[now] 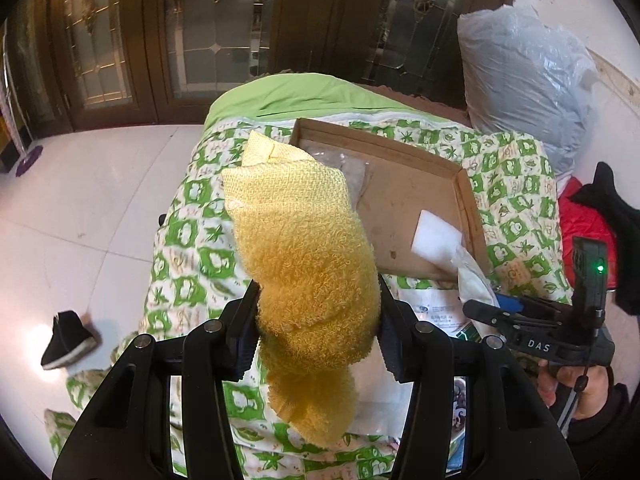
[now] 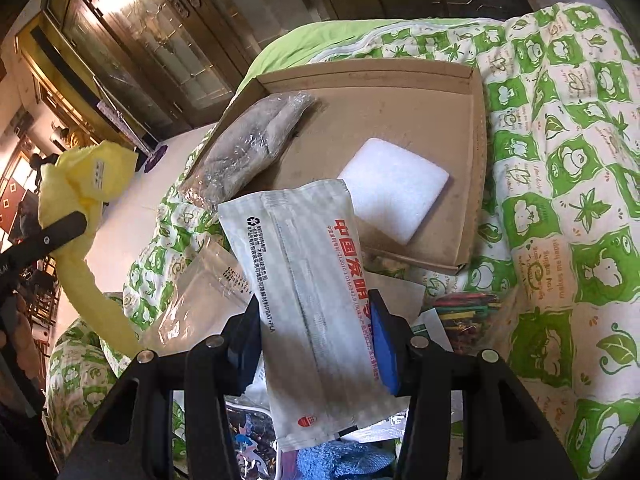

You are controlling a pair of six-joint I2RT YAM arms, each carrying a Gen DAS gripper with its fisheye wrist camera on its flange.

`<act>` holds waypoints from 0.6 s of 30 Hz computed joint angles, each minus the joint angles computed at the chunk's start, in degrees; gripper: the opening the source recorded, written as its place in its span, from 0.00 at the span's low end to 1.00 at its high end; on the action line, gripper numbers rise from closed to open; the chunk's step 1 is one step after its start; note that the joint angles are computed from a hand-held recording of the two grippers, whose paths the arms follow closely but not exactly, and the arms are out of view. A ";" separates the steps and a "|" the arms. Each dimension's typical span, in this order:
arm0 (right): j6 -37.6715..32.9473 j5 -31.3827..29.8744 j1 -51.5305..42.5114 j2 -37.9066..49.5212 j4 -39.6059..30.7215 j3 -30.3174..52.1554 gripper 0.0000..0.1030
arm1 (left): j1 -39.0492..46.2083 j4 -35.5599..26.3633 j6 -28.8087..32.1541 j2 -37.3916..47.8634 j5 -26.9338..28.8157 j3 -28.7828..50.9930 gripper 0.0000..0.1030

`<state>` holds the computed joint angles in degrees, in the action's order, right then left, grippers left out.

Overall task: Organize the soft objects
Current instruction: 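Carry the yellow towel and the white packet toward the cardboard tray with both grippers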

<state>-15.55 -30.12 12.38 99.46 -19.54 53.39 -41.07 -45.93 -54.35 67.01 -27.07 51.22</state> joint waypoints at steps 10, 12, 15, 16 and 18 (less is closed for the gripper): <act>2.99 6.03 -1.67 1.70 -5.87 5.95 0.47 | 9.81 3.54 9.25 6.56 9.50 6.17 0.49; 3.08 7.46 -1.60 2.88 -7.90 8.48 0.47 | 11.35 3.93 10.65 8.55 11.47 8.19 0.49; 2.76 9.48 -0.71 4.00 -10.17 11.37 0.47 | 13.36 3.61 13.71 12.58 13.28 12.36 0.49; 2.53 10.26 -0.27 4.54 -11.11 12.72 0.47 | 13.84 3.46 14.59 13.87 13.45 13.68 0.49; 2.43 11.54 0.48 5.51 -12.29 15.06 0.47 | 14.85 3.52 16.30 15.95 13.82 15.90 0.49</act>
<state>-13.12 -18.58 12.86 104.97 -31.84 68.45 -26.22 -42.41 -38.04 82.96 -13.26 67.12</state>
